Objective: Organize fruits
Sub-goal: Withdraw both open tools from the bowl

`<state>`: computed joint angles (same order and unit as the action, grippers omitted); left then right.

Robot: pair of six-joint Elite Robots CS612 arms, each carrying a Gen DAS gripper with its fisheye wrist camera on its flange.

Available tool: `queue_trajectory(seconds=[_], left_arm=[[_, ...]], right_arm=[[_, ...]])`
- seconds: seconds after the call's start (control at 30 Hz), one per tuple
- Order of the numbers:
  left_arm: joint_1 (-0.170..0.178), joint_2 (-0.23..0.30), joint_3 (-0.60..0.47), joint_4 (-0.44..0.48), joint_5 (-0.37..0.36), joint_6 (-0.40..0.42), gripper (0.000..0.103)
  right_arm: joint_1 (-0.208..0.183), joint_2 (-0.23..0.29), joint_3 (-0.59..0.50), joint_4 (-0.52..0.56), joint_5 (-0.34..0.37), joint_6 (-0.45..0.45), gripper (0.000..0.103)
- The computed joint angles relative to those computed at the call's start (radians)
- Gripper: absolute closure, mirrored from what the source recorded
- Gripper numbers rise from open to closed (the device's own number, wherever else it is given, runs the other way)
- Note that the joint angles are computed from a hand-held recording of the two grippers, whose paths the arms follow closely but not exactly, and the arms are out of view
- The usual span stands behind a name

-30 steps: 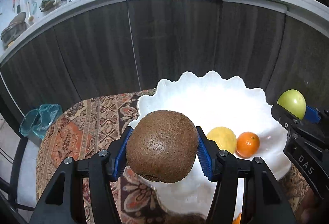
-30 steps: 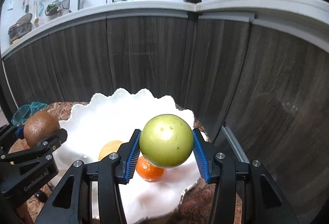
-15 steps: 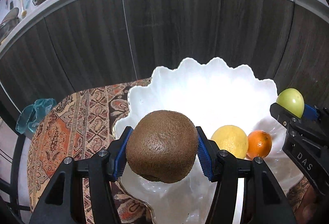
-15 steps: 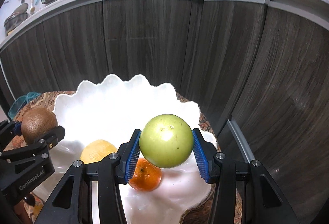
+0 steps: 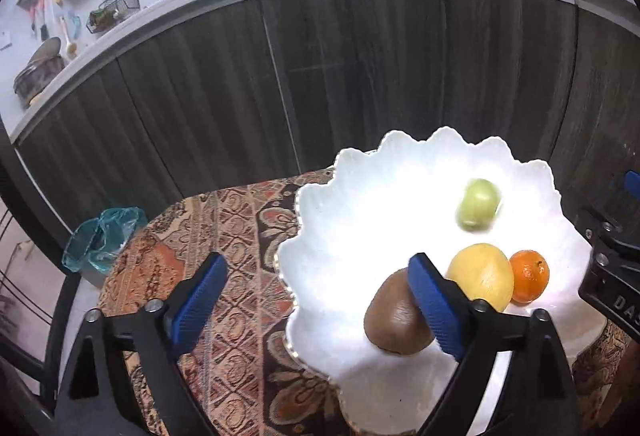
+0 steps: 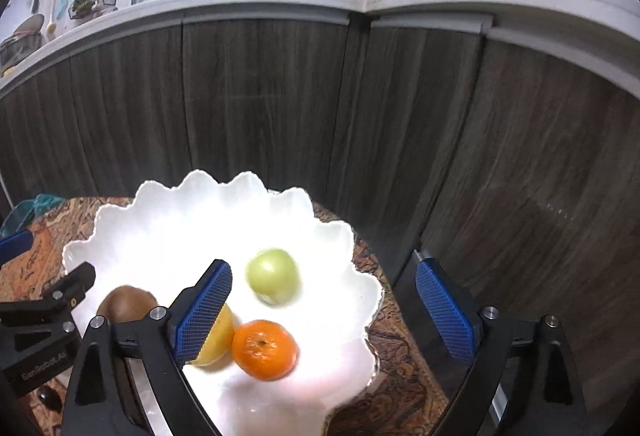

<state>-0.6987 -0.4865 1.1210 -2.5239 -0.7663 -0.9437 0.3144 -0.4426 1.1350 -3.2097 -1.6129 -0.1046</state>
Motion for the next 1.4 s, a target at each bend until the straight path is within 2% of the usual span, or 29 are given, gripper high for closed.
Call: queue_trajectory(seconds=[0.03, 0.13, 0.37, 0.5, 0.7, 0.97, 1.17, 1.4], left_arm=[[-0.003, -0.005, 0.003, 0.015, 0.013, -0.01, 0.003], [-0.01, -0.021, 0.018, 0.04, 0.031, -0.035, 0.002], [-0.037, -0.082, 0.116, 0.007, 0.059, -0.078, 0.0], [-0.059, -0.117, 0.175, 0.0, 0.085, -0.133, 0.0], [-0.085, -0.149, 0.239, -0.019, 0.093, -0.181, 0.0], [-0.117, -0.165, 0.292, -0.029, 0.092, -0.221, 0.0], [-0.134, -0.159, 0.313, -0.063, 0.081, -0.21, 0.0], [-0.146, -0.148, 0.329, -0.094, 0.044, -0.216, 0.0]], right_arm=[[0.0, -0.007, 0.011, -0.008, 0.005, 0.002, 0.007], [0.002, -0.026, 0.036, -0.025, 0.01, 0.0, 0.007], [0.003, -0.083, 0.128, -0.099, 0.023, 0.004, 0.007], [0.006, -0.116, 0.19, -0.158, 0.034, -0.005, 0.007], [0.009, -0.152, 0.267, -0.209, 0.065, -0.013, 0.007], [0.008, -0.18, 0.352, -0.276, 0.083, -0.04, 0.007], [0.001, -0.188, 0.406, -0.316, 0.098, -0.033, 0.007], [-0.003, -0.192, 0.449, -0.312, 0.114, -0.032, 0.007]])
